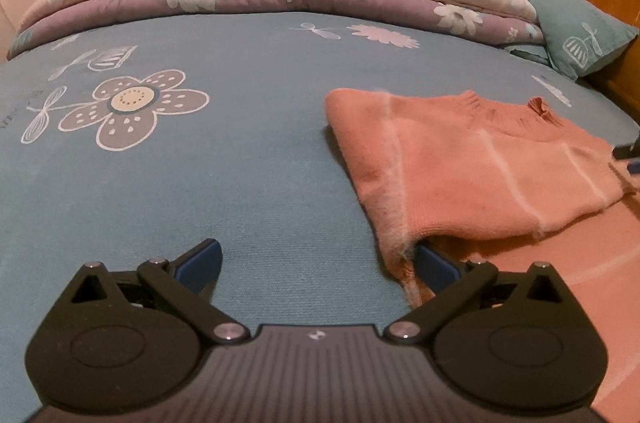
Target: Fold clothes
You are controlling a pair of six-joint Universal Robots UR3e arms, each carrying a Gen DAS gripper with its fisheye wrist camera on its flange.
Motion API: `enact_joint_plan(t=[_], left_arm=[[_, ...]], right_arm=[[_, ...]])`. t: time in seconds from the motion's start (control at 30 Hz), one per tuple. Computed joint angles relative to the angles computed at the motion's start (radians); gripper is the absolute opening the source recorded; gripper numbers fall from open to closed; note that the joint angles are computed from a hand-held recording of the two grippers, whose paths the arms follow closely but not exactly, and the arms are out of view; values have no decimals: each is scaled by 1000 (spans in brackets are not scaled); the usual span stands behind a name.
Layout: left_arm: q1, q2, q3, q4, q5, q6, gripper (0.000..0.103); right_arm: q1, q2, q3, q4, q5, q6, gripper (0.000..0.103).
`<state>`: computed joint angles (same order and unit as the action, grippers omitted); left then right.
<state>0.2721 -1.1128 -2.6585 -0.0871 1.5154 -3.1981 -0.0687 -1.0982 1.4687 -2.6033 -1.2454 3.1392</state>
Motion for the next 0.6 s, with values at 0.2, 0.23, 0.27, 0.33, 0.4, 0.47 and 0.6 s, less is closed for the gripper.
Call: enact_joint_plan(t=[0.2, 0.23, 0.27, 0.33, 0.4, 0.47, 0.6], left_arm=[[-11, -22, 2, 24, 11, -4, 103], [-10, -19, 2, 22, 10, -3, 103], [-10, -18, 2, 20, 9, -2, 103], [-15, -23, 2, 25, 14, -4, 103], [-26, -35, 5, 35, 23, -4, 103], [-25, -39, 2, 43, 23, -3, 103], [-10, -21, 1, 24, 6, 1, 103]], right_arm=[[1, -15, 84, -97, 44, -77, 25], [0, -17, 76, -86, 46, -91, 24], [-1, -21, 67, -80, 41, -100, 23], [1, -30, 57, -89, 18, -115, 23], [3, -37, 54, -113, -3, -130, 23], [10, -19, 26, -80, -13, -145, 25], [65, 40, -12, -89, -149, -197, 31]])
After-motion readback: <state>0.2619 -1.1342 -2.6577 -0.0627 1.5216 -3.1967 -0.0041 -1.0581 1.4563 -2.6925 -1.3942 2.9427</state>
